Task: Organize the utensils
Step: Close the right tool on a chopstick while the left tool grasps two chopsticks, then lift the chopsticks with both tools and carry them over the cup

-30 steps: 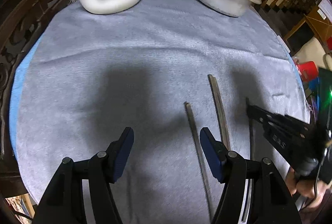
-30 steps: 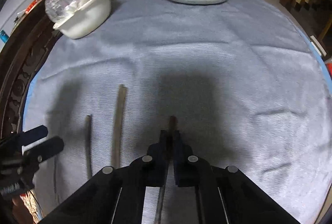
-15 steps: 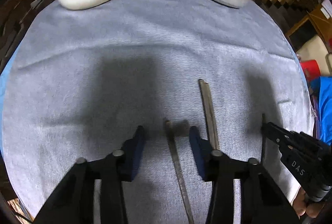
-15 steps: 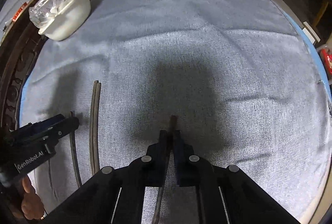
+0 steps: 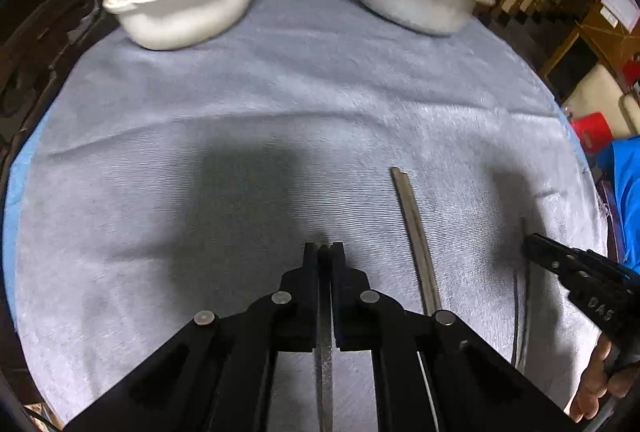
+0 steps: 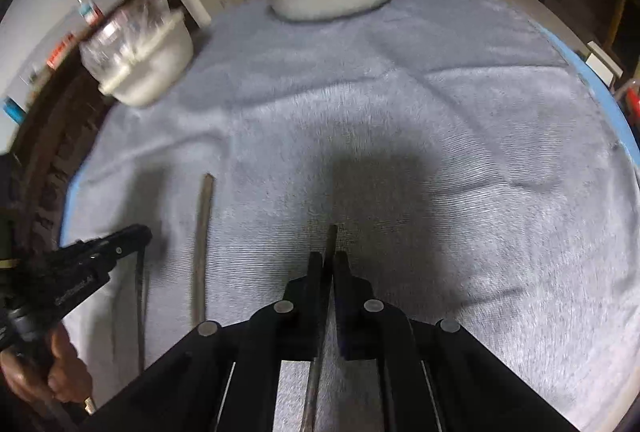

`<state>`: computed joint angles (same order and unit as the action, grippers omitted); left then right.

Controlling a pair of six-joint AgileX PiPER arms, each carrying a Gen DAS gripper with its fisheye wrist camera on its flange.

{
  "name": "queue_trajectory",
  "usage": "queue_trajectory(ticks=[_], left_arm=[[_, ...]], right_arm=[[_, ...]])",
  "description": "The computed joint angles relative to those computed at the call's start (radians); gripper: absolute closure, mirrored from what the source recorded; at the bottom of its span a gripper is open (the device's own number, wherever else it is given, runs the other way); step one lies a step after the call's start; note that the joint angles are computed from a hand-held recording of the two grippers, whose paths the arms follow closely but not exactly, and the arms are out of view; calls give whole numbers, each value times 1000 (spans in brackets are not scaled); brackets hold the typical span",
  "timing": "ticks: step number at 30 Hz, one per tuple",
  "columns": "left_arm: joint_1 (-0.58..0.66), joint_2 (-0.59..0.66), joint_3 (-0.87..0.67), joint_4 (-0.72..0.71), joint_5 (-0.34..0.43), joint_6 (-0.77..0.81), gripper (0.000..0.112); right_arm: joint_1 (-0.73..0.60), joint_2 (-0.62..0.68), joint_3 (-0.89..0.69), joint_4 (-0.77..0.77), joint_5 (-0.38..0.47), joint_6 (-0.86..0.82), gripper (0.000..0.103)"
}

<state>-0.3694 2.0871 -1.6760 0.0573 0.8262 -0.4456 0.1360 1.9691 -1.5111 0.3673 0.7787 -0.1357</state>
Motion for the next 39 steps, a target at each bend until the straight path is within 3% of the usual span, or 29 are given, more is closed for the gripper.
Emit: queue_trajectory(ticks=[6, 12, 15, 21, 24, 30, 35, 39], left_arm=[[-7, -205, 201, 119, -83, -108, 107], [-28, -458, 386, 217, -148, -236, 107], [-78, -576, 452, 313, -149, -348, 107], [-242, -801, 560, 536, -72, -584, 107], [-348, -886, 612, 647, -14, -714, 107], [-571, -966, 640, 823, 162, -907, 107], [-715, -1004, 610, 911, 292, -970, 107], [-820, -1017, 565, 976, 388, -989, 107]], right_arm=[[-35, -185, 205, 176, -132, -160, 97], [-75, -419, 383, 313, -193, -276, 97], [-69, -533, 458, 344, -223, -292, 97], [-33, -786, 603, 313, -301, -237, 97], [-1, -904, 659, 235, -338, -143, 97], [114, -1050, 705, -110, -395, 224, 97], [230, -1119, 680, -439, -361, 540, 98], [312, -1152, 647, -615, -309, 694, 98]])
